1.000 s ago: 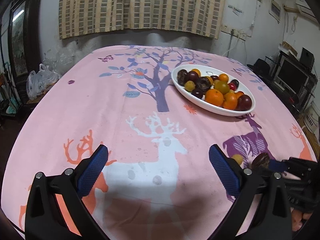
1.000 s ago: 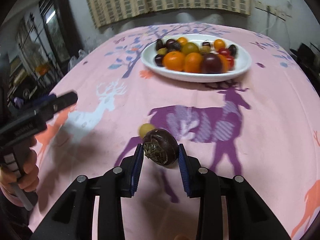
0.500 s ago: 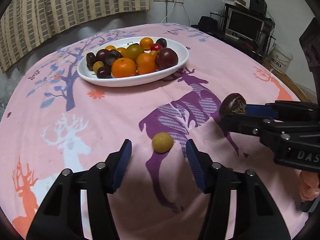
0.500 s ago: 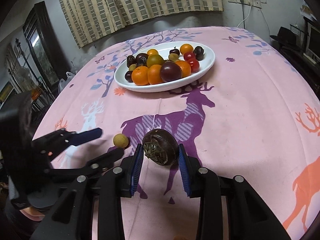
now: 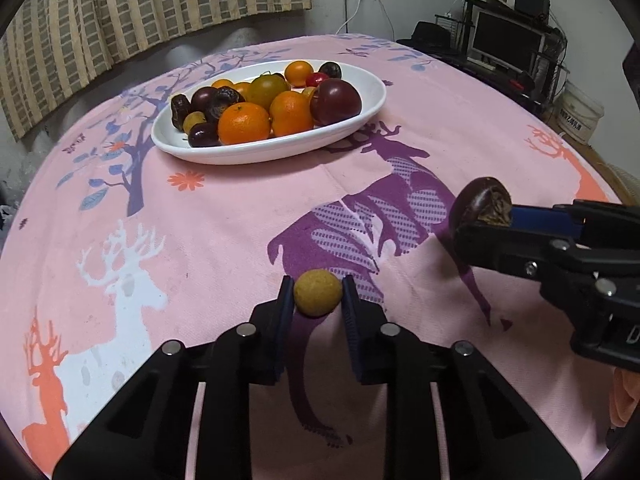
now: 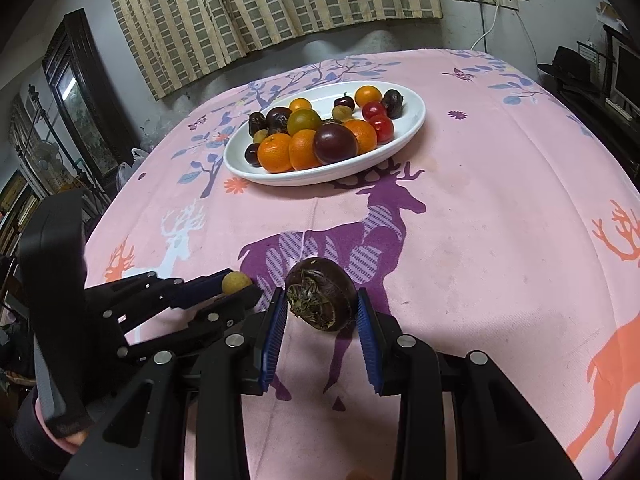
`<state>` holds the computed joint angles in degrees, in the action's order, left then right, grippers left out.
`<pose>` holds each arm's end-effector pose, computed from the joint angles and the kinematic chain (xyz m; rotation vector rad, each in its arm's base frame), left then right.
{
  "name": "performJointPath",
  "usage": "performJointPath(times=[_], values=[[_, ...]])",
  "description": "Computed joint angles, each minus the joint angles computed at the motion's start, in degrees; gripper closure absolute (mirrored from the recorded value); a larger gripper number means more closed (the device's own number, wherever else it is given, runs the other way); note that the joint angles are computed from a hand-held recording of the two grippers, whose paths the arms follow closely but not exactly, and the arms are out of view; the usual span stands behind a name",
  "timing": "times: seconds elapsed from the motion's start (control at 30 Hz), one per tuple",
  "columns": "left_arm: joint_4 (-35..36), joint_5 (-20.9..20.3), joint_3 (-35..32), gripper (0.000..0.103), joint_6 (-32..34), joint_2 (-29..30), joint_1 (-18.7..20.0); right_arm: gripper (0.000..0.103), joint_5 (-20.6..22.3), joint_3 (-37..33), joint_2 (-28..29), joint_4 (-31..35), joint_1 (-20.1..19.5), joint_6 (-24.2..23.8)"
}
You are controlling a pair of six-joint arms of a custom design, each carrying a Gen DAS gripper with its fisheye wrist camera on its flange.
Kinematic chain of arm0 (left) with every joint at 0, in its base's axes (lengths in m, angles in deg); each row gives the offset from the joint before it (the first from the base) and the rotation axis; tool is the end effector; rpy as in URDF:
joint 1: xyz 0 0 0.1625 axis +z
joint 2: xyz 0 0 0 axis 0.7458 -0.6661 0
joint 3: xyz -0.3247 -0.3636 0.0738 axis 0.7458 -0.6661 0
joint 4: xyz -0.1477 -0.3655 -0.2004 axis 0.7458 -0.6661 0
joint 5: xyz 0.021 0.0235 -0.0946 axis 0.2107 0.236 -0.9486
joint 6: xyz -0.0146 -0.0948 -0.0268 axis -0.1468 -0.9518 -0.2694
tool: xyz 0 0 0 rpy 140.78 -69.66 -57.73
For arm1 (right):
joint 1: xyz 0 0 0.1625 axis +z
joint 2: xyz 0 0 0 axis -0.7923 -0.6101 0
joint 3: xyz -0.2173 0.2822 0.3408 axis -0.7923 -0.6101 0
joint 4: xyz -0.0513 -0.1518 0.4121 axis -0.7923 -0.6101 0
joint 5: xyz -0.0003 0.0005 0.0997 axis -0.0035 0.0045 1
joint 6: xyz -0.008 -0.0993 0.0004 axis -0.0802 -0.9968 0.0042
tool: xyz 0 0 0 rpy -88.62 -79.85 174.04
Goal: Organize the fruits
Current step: 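Place both fruits on the white plate and open both tools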
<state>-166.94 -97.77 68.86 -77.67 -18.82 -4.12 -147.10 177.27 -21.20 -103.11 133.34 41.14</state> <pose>-0.3061 -0.5896 -0.0713 0.6287 2.2586 -0.6780 0.0217 -0.6070 0.2492 0.6133 -2.5762 0.7149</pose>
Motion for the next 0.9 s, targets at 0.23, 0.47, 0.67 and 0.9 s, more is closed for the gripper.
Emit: performJointPath(times=[0.23,0.47,0.67,0.9], values=[[-0.3,1.2,3.4,0.079,-1.4,-2.8,-2.0,0.067,4.8,0.2,-1.3,6.0,-0.9,-0.4],[0.3,3.0,-3.8,0.080,5.8,-5.4,-0.6,0.068,7.4,-7.7,1.9,2.1,2.9,-0.1],[4.8,3.6,-21.3,0.080,10.0,-0.1,5.2,0.068,5.0,-22.8,12.0,2.7,4.8,-0.6],[9.2,7.8,-29.0,0.027,7.1,4.6,7.8,0.021,4.2,-27.0,15.6,4.3,3.9,0.0]])
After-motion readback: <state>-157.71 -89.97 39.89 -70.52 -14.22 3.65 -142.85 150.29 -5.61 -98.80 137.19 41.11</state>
